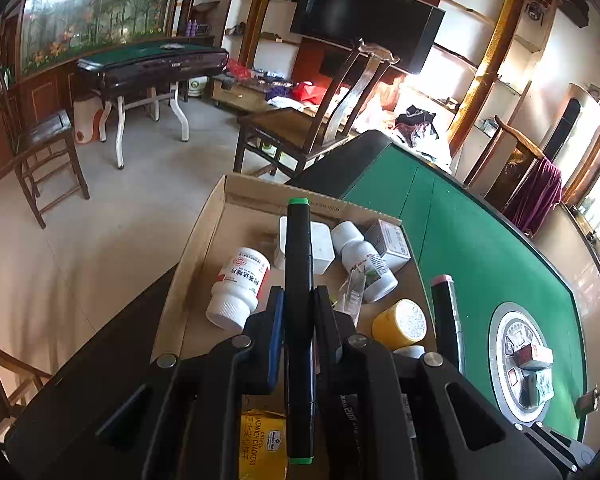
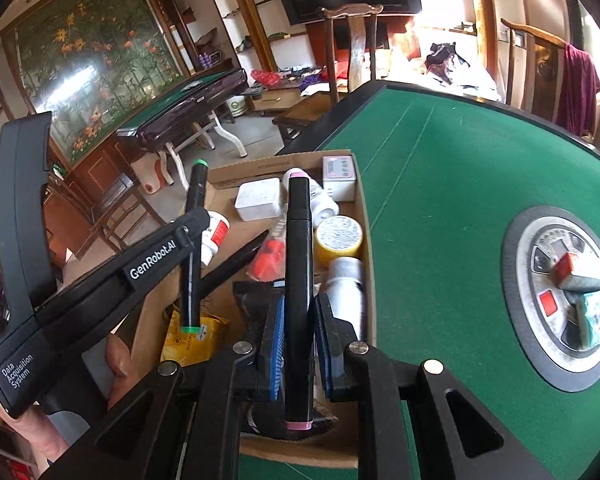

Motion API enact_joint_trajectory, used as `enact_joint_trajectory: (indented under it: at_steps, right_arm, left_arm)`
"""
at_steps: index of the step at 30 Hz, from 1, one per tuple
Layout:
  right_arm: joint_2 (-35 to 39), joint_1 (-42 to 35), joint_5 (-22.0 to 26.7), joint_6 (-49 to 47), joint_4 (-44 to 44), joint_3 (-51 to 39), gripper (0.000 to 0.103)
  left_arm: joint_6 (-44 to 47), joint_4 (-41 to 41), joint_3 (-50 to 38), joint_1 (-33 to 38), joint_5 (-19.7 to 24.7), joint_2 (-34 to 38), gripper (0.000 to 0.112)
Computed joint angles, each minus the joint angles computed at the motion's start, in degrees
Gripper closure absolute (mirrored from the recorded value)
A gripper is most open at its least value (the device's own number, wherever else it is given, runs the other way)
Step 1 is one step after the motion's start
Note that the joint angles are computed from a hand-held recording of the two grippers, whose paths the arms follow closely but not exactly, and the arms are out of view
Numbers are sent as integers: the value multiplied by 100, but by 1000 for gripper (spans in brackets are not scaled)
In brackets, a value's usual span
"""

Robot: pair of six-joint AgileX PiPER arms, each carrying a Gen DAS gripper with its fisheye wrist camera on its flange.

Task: Organize objects
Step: 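Carry the green-capped marker with the left gripper while the right gripper carries the pink-ended marker to the box, then open both grippers to drop the two markers into the box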

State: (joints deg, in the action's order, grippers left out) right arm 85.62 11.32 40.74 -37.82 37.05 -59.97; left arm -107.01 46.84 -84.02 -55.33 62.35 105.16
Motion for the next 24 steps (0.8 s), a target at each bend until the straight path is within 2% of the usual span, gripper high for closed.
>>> enact_joint_trajectory:
  at_steps: [2, 8, 10, 24]
  right_arm:
    - [163, 174, -21, 193, -151, -111, 87]
    - [443, 440, -240, 405, -368, -162, 87]
    - [537, 462, -307, 415, -386, -168, 87]
    - [655, 629, -785, 278, -355, -6, 87]
  left_arm:
    - [49, -162, 87, 98, -116, -14, 98]
    - [340, -511, -199, 186, 66, 209, 98]
    - [376, -635, -141, 259, -46, 197, 98]
    - [418, -1051, 2, 440, -223, 189, 98]
